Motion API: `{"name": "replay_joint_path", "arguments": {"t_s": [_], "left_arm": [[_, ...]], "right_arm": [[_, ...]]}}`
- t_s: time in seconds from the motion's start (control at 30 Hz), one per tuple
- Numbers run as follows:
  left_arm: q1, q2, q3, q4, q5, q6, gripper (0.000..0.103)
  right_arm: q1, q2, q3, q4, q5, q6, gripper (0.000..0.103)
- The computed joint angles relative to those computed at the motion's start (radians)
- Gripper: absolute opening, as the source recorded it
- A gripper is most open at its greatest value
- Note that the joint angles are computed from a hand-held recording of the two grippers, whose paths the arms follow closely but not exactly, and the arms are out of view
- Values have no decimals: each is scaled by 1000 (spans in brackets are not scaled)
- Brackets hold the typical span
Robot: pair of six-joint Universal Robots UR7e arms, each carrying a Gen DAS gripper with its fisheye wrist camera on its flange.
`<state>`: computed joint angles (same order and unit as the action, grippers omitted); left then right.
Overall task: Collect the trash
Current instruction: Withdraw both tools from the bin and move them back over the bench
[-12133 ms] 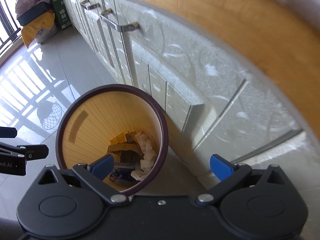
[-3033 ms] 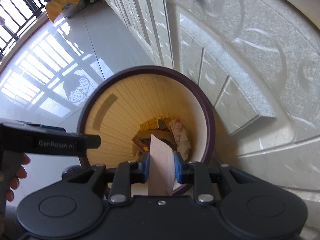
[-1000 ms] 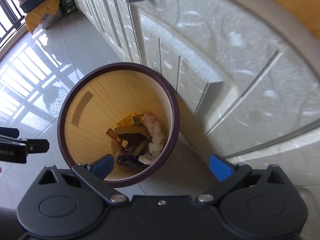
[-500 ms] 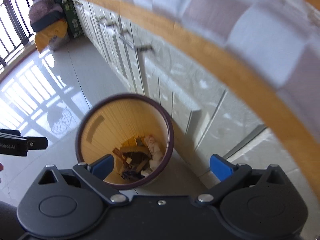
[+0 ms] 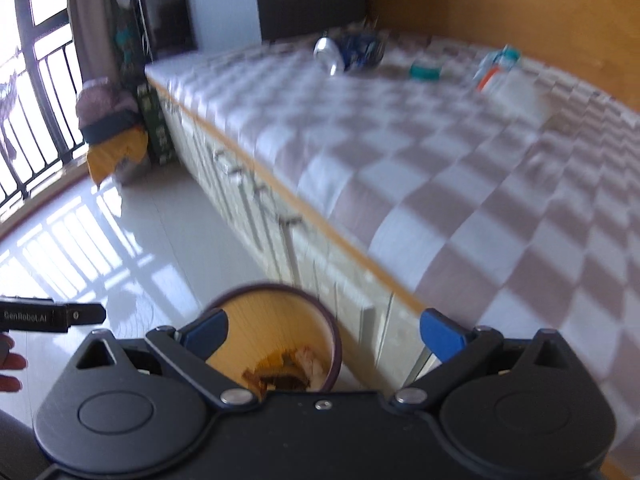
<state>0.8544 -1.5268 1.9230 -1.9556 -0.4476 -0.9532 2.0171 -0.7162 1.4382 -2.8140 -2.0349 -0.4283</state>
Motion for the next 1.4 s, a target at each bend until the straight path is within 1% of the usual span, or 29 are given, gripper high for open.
{"name": "replay_joint_path", "arguments": {"t_s": [0.13,0.23,0.33,0.43,0.57,0.63,0.73,0.8,0.93,1.0,1.07,1.2,1.3,1.37,1.4], "left_arm": [[-35,12,-3,-70,54,59,103],[-58,32,-7,-178,92,146,103],[-77,71,-5,-388,135,307,103],[-93,135,-17,-666,161,525,103],[-94,248,-75,-1022,151,830,103],[-89,307,-122,-1162,133,958,103],[-75,381,-195,-1309,93,1090,103],[-62,422,-244,-1380,56,1175,103],[-27,507,-357,-1483,-19,1341,103],[-6,543,-413,-1499,-62,1410,103],[15,573,-462,-1503,-109,1469,103],[71,631,-559,-1461,-206,1550,103],[115,698,-661,-1423,-256,1639,103],[142,743,-735,-1369,-275,1693,103],[154,767,-774,-1335,-282,1719,103]], "right_arm": [[4,-21,7,-90,24,-20,103],[4,-29,5,-164,36,-43,103],[3,-26,-3,-256,38,-84,103],[-6,-17,-19,-339,61,-104,103],[-15,14,-67,-413,51,-131,103],[-20,40,-103,-450,52,-145,103],[-26,75,-156,-487,53,-158,103],[-33,102,-204,-486,64,-160,103],[-51,149,-297,-454,80,-172,103],[-61,167,-335,-433,92,-177,103],[-74,192,-396,-382,96,-178,103],[-104,248,-528,-291,106,-164,103],[-126,306,-658,-211,96,-155,103],[-144,346,-753,-132,105,-114,103],[-153,367,-808,-74,111,-85,103]]}}
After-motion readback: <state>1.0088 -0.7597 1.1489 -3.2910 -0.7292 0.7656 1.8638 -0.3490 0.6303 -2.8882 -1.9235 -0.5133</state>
